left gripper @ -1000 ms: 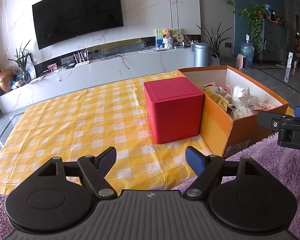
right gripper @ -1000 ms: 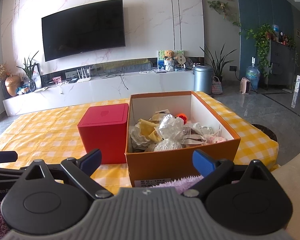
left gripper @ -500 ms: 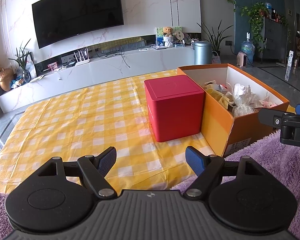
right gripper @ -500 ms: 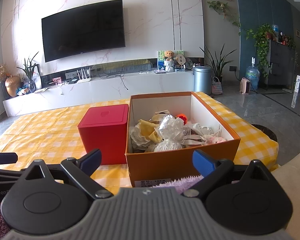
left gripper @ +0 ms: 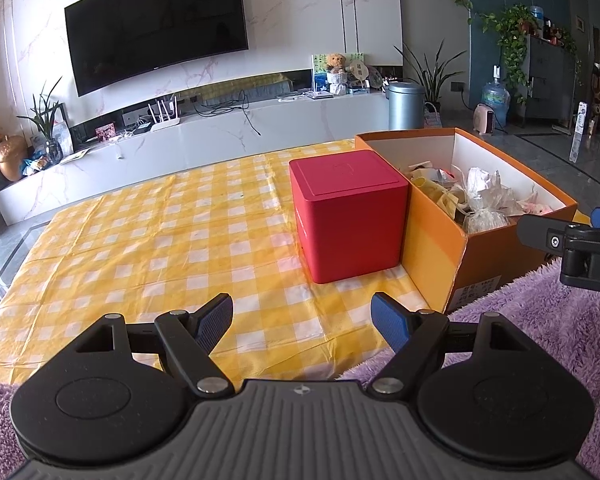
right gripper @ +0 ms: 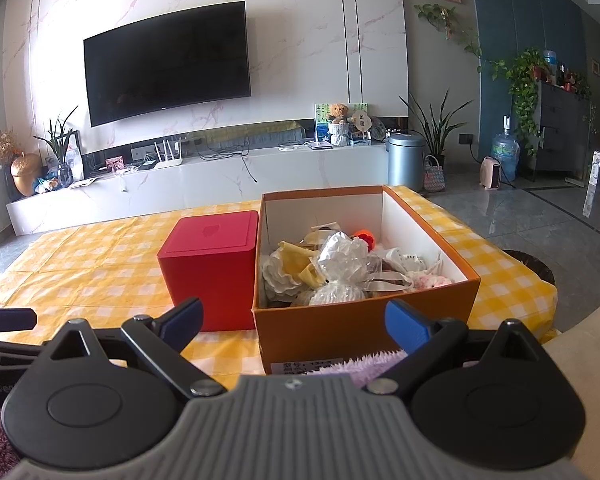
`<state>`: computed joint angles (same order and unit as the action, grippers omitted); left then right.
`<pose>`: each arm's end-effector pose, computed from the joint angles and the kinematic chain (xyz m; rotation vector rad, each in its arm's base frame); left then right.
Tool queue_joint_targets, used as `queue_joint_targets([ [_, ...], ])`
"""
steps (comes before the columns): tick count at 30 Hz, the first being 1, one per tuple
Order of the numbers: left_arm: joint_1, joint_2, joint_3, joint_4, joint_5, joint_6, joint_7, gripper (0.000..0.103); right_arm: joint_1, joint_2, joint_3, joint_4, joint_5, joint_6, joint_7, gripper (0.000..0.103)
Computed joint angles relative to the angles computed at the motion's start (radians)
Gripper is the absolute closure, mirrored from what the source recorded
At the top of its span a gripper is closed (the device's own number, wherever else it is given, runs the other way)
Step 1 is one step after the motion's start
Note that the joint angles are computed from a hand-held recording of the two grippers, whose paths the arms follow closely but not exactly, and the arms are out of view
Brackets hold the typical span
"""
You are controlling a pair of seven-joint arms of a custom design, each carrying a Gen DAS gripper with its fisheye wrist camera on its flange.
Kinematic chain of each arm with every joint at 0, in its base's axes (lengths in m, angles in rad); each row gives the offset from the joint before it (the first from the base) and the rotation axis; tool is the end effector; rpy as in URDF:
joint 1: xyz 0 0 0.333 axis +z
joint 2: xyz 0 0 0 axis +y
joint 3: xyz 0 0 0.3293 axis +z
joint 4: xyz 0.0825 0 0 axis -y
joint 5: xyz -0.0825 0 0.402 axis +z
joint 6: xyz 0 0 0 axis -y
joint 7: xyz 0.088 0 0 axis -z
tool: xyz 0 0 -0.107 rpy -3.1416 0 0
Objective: Organize soft objects
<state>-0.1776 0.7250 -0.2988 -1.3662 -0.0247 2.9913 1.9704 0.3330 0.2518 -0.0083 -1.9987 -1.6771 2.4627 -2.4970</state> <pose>0.7489 -0.3006 0.4150 -1.0457 2.1997 -1.0379 0.6005 0.2037 0.3557 -1.0942 1.9557 -1.1450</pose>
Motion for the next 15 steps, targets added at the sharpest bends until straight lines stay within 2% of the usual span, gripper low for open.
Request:
queue_joint_targets([
  [15, 0.008, -0.005, -0.01, -0.004, -0.004, -0.012, 0.009, 0.011, 0.002, 0.0, -0.001, 0.0, 0.003, -0.001, -0.003, 0.007],
])
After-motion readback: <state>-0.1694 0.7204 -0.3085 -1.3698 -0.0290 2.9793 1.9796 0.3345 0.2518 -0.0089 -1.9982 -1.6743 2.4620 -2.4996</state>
